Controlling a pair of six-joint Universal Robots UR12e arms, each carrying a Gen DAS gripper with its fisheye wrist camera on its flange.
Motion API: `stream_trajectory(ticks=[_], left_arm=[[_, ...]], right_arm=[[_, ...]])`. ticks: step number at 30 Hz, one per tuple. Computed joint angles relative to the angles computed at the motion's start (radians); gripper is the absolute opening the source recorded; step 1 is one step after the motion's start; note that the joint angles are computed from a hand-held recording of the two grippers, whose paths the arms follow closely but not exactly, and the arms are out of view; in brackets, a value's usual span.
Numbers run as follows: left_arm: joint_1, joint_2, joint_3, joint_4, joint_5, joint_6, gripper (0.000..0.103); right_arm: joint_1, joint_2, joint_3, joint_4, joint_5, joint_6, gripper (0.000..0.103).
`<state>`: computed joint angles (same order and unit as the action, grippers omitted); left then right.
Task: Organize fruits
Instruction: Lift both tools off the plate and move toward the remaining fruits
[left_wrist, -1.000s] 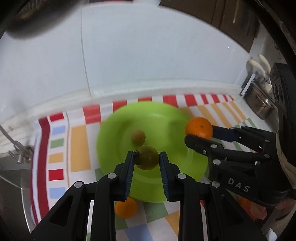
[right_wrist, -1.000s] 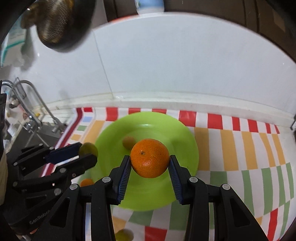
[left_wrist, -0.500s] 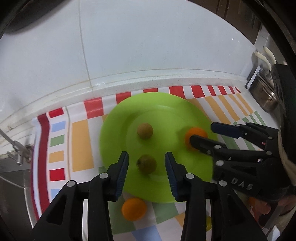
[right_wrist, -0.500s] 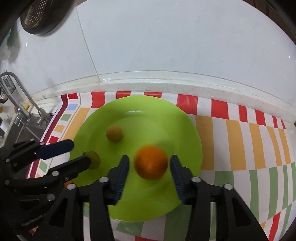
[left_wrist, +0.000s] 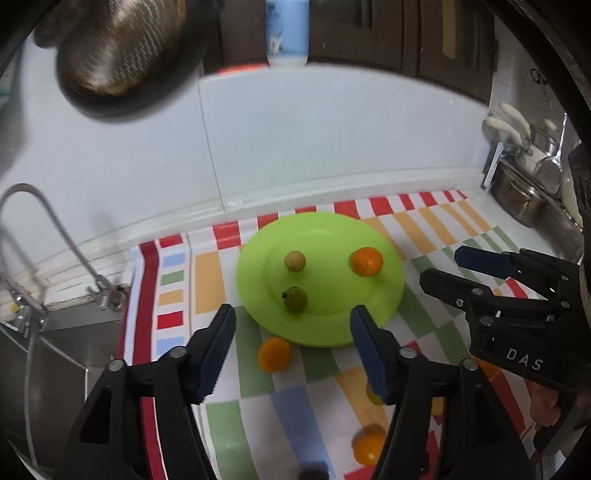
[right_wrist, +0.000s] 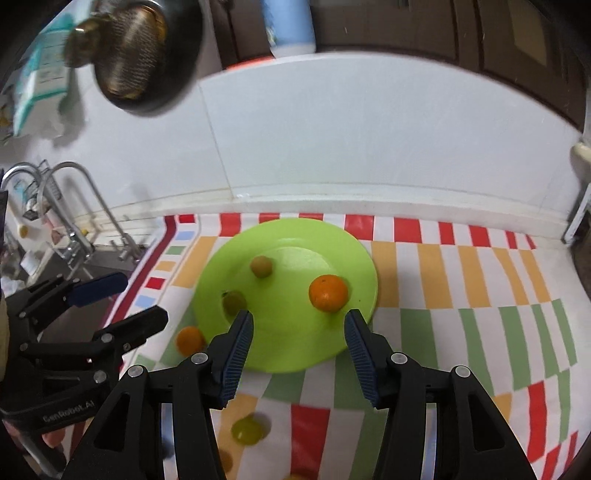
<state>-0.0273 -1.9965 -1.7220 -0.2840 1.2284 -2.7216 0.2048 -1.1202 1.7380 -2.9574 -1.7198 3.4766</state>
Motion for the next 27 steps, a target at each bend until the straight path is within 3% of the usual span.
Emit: stream_trajectory(ticks=[4,16,27], left_arm=[[0.007,0.048,-0.062,0.042,-0.008,-0.016,0.070],[0.003,0.159,-0.252,0.272,0.010,-0.104,0.070],[-0.011,0.190,-0.342,0.316,0.017,-0.170,0.070]], right_arm=[[0.016,-0.041,0.054,-0.058,-0.024,-0.013,0.059],[0.040,-0.143,0.215,-0.161,-0.051,-0.012,0.059],[0.052,-0.197,0.318,-0.213,-0.110,-0.034,0.059]])
